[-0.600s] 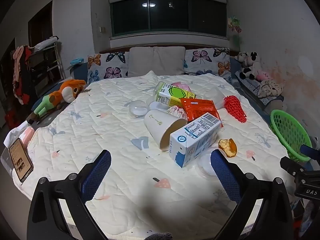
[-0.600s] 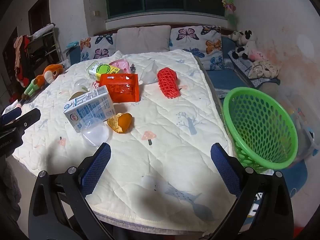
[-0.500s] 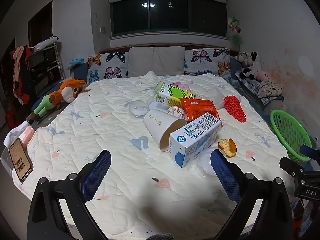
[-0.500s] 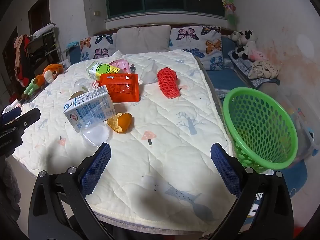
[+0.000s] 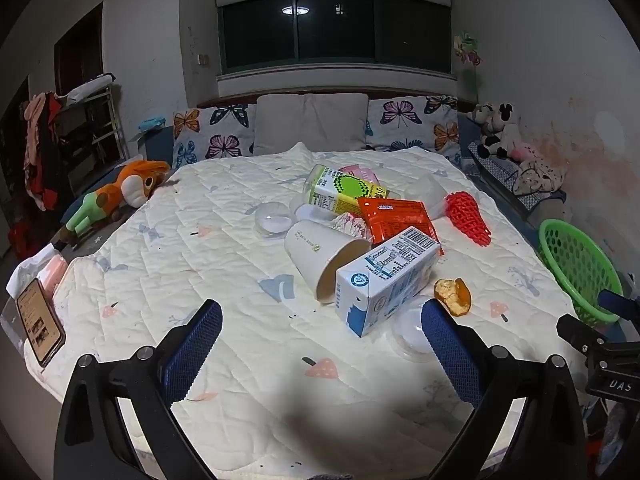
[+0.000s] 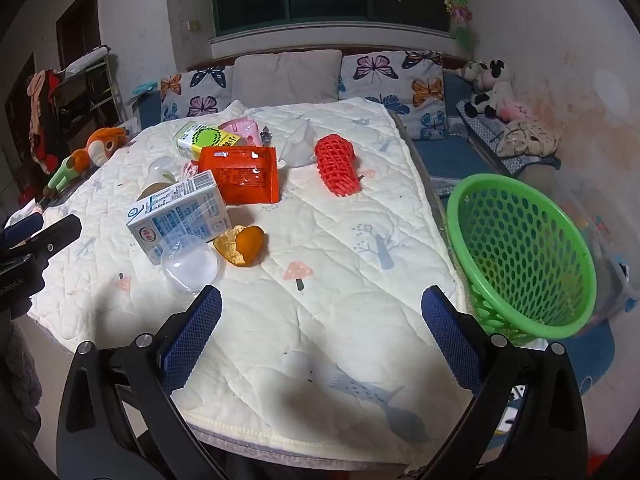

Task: Collect trash

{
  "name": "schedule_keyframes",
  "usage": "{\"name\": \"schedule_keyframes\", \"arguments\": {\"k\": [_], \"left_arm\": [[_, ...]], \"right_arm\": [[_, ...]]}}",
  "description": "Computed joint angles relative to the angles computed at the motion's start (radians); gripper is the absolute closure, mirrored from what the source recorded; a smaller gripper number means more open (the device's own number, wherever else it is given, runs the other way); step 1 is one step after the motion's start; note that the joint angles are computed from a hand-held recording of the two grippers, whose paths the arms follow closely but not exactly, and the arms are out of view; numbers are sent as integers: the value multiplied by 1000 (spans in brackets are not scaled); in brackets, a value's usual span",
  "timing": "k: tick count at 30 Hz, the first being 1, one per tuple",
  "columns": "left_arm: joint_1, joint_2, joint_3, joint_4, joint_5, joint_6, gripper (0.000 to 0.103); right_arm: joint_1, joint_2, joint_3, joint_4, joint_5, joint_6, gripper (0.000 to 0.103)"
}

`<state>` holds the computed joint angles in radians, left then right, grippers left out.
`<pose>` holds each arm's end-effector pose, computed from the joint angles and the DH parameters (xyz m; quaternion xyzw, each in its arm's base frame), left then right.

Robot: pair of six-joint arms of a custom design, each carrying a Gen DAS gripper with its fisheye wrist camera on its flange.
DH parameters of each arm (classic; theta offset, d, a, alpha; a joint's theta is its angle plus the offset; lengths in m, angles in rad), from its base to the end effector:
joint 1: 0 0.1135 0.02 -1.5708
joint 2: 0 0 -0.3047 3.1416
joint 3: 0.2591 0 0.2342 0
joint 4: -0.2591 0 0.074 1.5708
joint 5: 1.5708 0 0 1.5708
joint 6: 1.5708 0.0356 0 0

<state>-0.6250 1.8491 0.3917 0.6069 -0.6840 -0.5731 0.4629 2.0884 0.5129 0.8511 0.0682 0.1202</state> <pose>0.2207 -0.1315 0.1120 -0.0953 0.8844 0.0720 0.4512 0.2800 0.1370 0.0790 -0.1416 0.9003 0.0882 0.4021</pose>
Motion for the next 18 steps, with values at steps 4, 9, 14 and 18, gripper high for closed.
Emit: {"name": "schedule_keyframes", "arguments": {"k": [4,9,14,18], "left_arm": [[0,0,1,-3,0,-1,6],[4,11,15,-4,3,1,6],[4,12,13,-1,2,2,6],[3,13,16,-3,3,0,6]], "right_arm": [[0,-3,1,-4,0,0,5],[-4,-3,-2,-4,-4,-1,5],[-10,6,12,-9,-11,-5,5],[-12,6,14,-13,-16,-5,5]]}}
